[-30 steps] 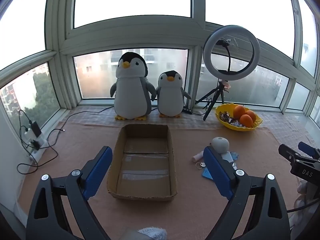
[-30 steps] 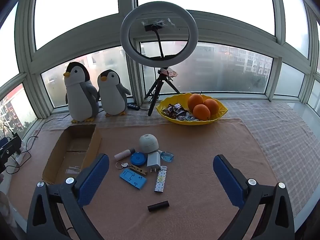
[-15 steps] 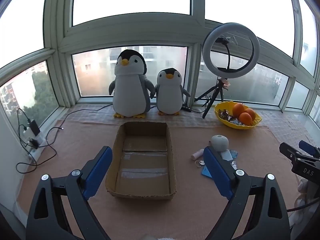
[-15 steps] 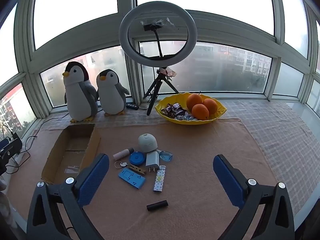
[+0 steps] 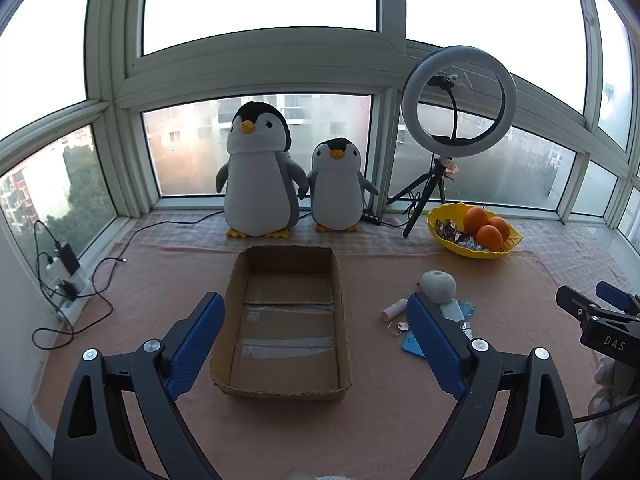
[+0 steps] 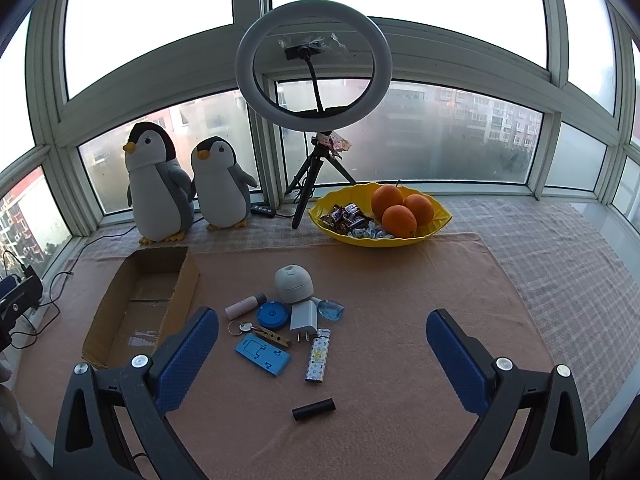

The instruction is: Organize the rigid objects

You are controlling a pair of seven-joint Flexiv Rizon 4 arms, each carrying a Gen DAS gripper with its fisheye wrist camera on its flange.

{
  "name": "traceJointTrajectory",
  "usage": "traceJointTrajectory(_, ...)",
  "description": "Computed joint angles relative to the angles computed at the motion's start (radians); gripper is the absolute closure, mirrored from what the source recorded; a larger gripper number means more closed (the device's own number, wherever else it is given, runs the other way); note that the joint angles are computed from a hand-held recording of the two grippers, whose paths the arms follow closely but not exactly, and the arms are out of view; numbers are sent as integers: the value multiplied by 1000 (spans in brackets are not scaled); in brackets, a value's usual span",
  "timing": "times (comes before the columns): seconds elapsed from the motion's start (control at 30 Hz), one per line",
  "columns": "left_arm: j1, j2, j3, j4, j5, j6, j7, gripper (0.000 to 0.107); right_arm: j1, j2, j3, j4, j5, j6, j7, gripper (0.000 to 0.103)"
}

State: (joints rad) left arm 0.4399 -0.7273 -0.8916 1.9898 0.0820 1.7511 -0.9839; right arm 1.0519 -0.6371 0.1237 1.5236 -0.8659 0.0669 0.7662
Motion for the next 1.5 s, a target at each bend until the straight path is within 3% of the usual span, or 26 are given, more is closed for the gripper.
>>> traceJointTrajectory(1.5,-17,2,19,-9,-10,-5,-1,14,-9,1,3,11,16,32,13,0)
